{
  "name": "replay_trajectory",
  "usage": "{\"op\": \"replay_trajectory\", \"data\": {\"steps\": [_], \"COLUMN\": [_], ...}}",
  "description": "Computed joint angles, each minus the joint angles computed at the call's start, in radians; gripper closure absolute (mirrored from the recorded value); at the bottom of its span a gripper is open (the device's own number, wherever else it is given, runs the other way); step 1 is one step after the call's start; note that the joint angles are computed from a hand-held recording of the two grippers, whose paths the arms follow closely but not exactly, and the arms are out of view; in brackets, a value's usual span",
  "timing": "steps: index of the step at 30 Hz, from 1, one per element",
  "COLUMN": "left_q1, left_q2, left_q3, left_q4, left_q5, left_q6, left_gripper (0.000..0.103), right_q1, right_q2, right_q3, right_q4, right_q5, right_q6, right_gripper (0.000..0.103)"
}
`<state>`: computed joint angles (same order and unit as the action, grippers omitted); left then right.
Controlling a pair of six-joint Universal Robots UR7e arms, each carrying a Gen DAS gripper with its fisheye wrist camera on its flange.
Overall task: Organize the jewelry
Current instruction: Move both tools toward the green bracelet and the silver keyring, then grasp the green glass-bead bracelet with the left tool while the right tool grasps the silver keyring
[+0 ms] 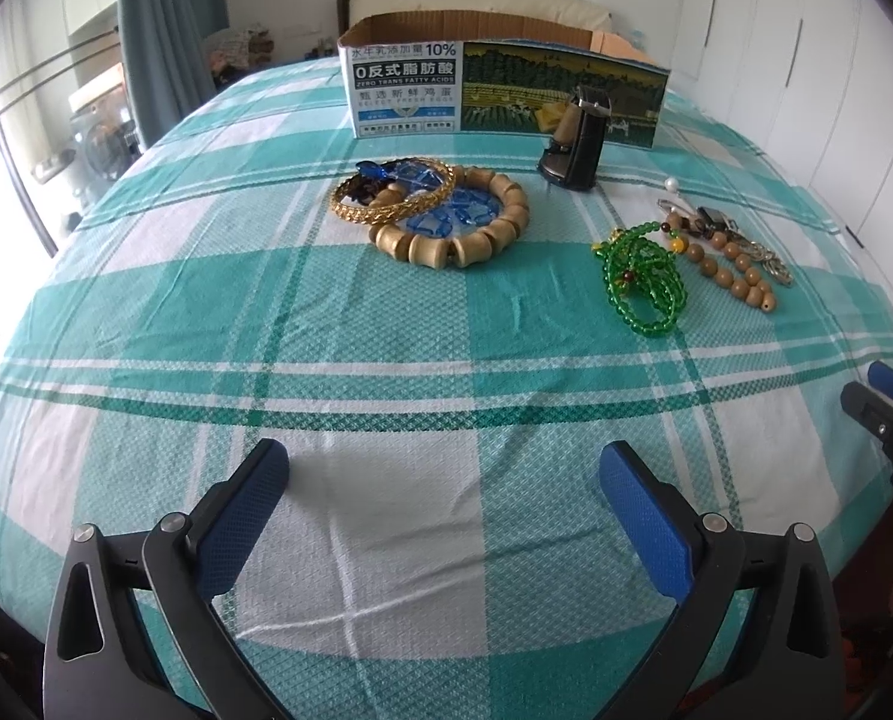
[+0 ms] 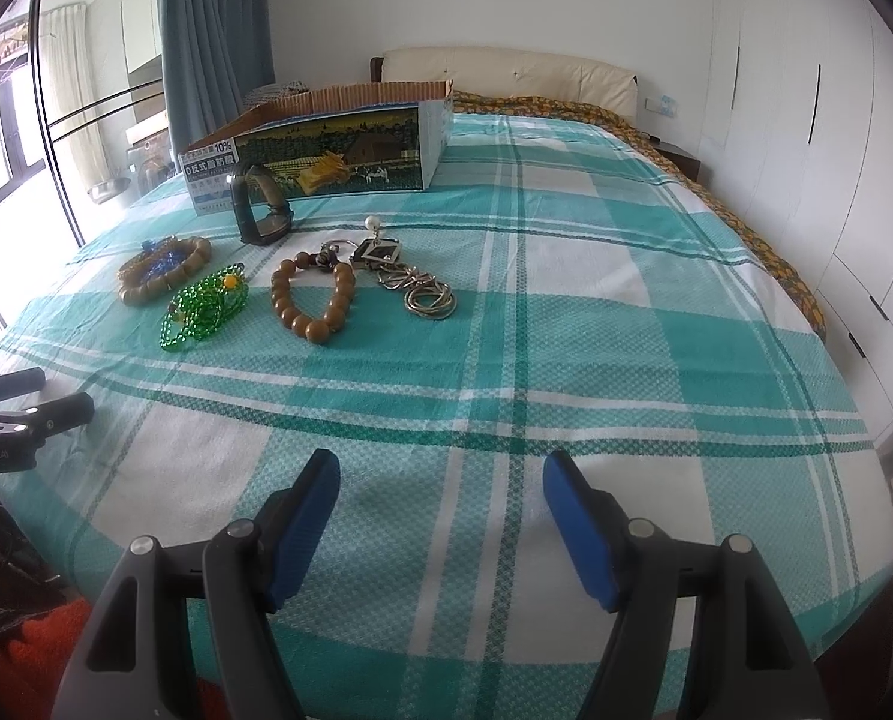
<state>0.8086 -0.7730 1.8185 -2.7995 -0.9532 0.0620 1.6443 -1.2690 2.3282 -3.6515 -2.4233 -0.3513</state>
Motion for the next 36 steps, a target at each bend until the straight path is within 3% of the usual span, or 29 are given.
{"op": "replay_trajectory", "data": {"steps": [12, 24, 36], "left_q1": [-0.024, -0.051, -0.055], "left_q2": [0.011, 0.074, 0.177], "left_q3": [-0.013, -0.105, -0.237], "left_q4": [-0.005, 0.087, 0.202], "left_q5": [-0.053, -0.080, -0.046], "left_q6": [0.035, 0.039, -0.001], "left_gripper": [0.001, 0.001, 0.001], "right_q1": [-0.023, -0.074, -0.114], "right_q2": [-0.026, -0.101, -0.072], "right_q3": [-0.016, -0.096, -0.200], "right_q4": [0.023, 0.297, 0.451], "right_q5": [0.018, 0.123, 0.163], "right_q6": [-0.033, -0.030, -0.133], "right_gripper": [0.031, 0.031, 0.032]}}
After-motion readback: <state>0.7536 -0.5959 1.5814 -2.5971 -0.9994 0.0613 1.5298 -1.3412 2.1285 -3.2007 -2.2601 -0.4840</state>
